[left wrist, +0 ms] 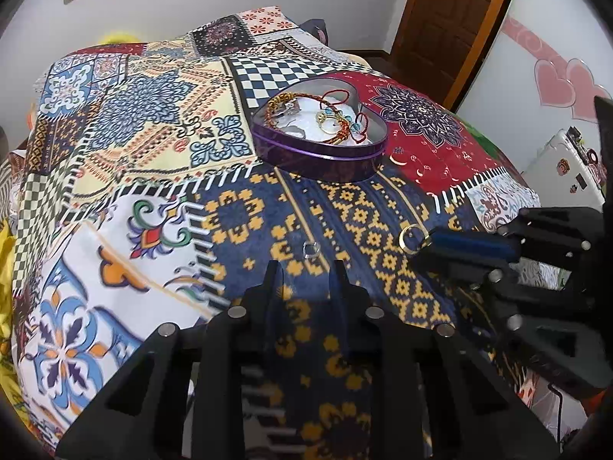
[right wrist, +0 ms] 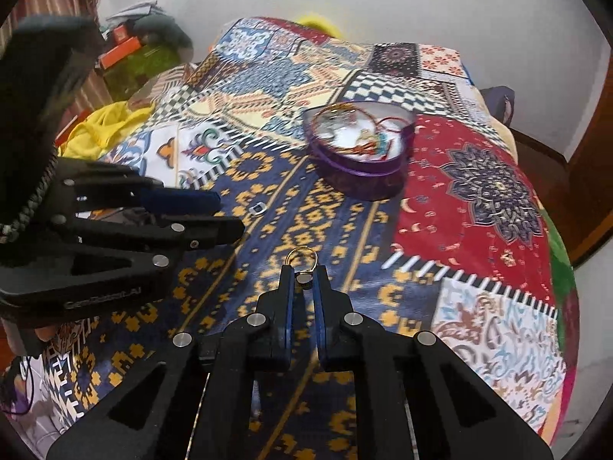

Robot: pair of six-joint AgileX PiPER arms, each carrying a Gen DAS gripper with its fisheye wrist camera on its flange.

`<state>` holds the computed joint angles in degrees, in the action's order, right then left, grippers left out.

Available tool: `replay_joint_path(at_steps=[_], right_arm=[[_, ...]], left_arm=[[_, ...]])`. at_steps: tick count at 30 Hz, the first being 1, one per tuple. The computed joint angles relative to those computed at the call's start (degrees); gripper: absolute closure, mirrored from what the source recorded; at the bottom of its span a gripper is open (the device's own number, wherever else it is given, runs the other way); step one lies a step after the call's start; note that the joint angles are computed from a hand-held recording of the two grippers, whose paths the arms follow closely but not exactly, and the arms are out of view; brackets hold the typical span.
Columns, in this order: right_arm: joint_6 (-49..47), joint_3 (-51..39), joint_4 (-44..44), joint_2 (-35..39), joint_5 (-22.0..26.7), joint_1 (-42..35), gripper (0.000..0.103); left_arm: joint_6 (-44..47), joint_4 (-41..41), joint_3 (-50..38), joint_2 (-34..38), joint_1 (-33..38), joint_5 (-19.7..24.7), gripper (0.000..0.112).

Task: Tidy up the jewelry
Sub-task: 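Grasp the last gold ring on the quilt with the right tool, then drop the gold ring into the heart tin with the right tool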

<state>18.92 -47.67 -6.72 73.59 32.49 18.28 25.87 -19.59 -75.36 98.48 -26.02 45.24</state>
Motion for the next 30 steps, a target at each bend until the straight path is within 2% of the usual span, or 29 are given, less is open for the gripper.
replay_joint_path(at_steps=[4,6,17,30], right_arm=[[-1.6,0.3,1.3,-1.3,-0.5,-2.6,0.095],[-1.4,0.3,0.7,-1.6,-0.7,-3.2,0.095],[-2.6,-2.2,0.7,-1.7,-2.5,-5.6,0.095],[-3.5,-9.6,0.1,-1.2,-3.8,-8.2,0.095]], left_arm=[[-0.3,-0.3,-1.6,1.9,-0.6,-0.5,0.095],[-0.7,-0.2,-2.2,2.5,-0.6,-0.7,0.105],[-2.6,1.0,-4.0,0.5,-0.8,-2.2,0.105],[-3.0,-1.1,-14.8,1.4,-0.2,-2.2,0.105]])
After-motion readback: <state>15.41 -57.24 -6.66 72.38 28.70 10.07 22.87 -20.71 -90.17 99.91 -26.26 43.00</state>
